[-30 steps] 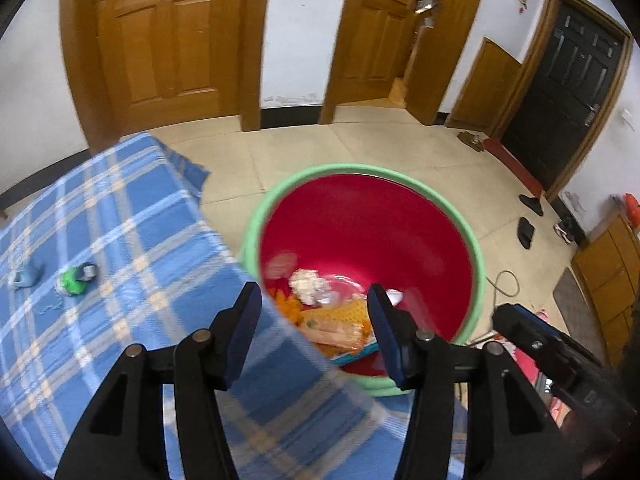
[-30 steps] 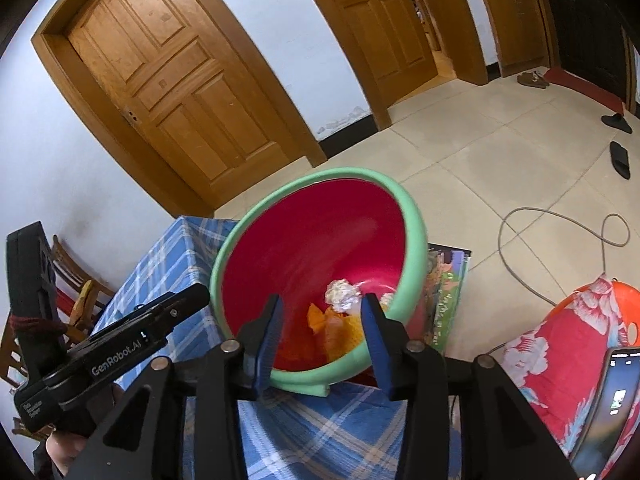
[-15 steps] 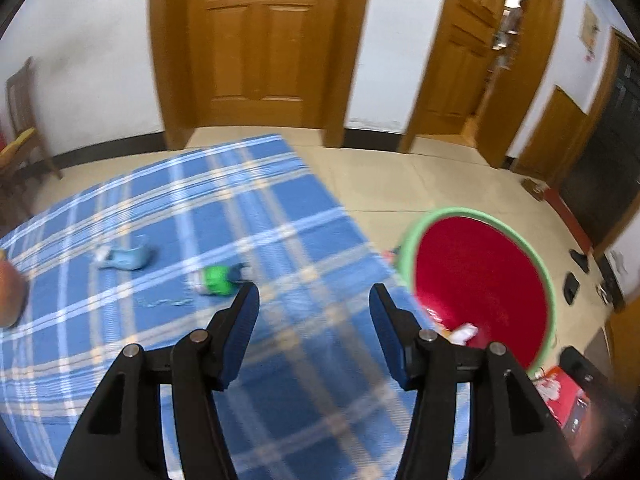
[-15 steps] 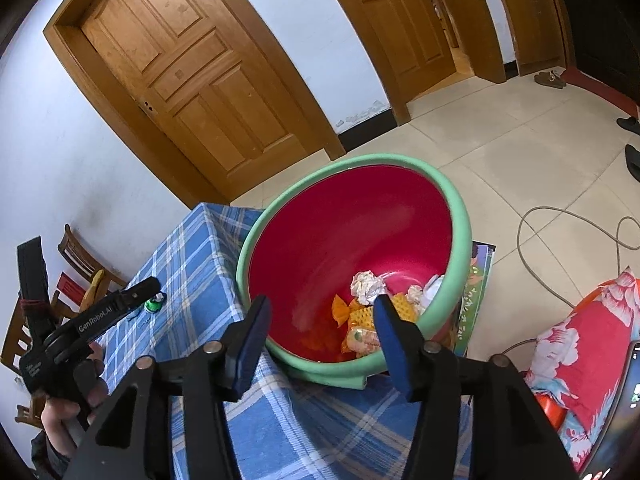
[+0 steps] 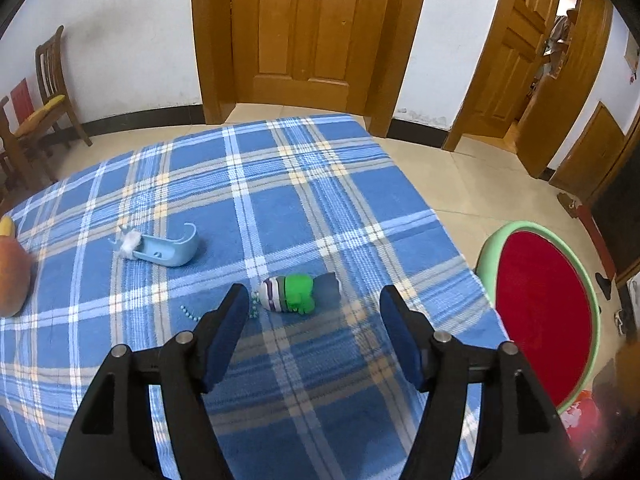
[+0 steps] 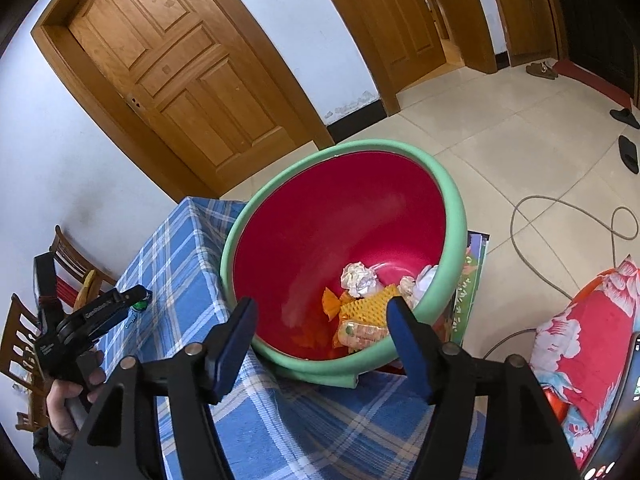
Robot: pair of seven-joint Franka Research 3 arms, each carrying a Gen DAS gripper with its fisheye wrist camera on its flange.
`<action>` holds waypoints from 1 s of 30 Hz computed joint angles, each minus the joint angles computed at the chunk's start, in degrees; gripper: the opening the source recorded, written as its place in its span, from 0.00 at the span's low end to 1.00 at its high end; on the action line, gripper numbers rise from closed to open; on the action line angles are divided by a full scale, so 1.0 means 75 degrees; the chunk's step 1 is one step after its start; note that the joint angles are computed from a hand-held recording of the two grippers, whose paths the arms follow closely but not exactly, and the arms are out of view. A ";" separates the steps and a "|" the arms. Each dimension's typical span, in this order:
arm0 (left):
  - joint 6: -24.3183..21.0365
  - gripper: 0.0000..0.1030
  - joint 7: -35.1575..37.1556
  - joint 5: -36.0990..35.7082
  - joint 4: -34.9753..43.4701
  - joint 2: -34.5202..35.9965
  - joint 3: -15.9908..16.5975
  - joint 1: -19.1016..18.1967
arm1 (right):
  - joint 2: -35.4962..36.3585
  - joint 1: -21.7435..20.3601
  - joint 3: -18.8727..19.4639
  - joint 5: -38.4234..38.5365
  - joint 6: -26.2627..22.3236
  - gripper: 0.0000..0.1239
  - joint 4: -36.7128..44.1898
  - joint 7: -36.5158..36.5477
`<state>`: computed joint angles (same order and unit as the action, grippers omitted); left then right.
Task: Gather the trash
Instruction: 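Move the left tool back over the table and grasp the green-and-purple toy, then lift the green toy with the left tool while the right tool grasps the blue plastic toy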
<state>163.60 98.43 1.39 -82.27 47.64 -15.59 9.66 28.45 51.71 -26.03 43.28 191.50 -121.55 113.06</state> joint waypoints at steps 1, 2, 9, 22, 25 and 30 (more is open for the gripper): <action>0.0003 0.66 -0.0078 0.0035 0.0065 0.0048 0.0092 -0.0078 | -0.0002 0.0021 -0.0037 0.0004 -0.0017 0.56 -0.0004 -0.0010; -0.0001 0.66 -0.0152 0.0063 0.0093 0.0065 0.0151 -0.0138 | 0.0001 0.0047 -0.0069 0.0007 -0.0024 0.56 -0.0008 -0.0007; 0.0085 0.49 -0.0306 0.0378 0.0389 0.0336 0.0388 -0.0322 | -0.0014 -0.0067 0.0034 -0.0098 -0.0076 0.56 -0.0013 0.0058; 0.0526 0.49 0.0184 -0.0034 -0.0881 -0.0408 -0.0286 0.0622 | 0.0172 0.0349 -0.0414 -0.0890 -0.0476 0.57 0.0289 0.0568; 0.0808 0.49 0.0287 -0.0108 -0.1350 -0.0713 -0.0374 0.0884 | 0.0255 0.0499 -0.0570 -0.1205 -0.0532 0.59 0.0428 0.0776; 0.1184 0.49 0.0085 -0.0086 -0.1818 -0.1078 -0.0189 0.1080 | 0.0425 0.0603 -0.0687 -0.1769 -0.0736 0.59 0.0836 0.1018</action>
<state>172.48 99.07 0.74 -95.90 39.55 -17.01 17.76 31.64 56.23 -31.19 30.02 185.98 -115.28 120.69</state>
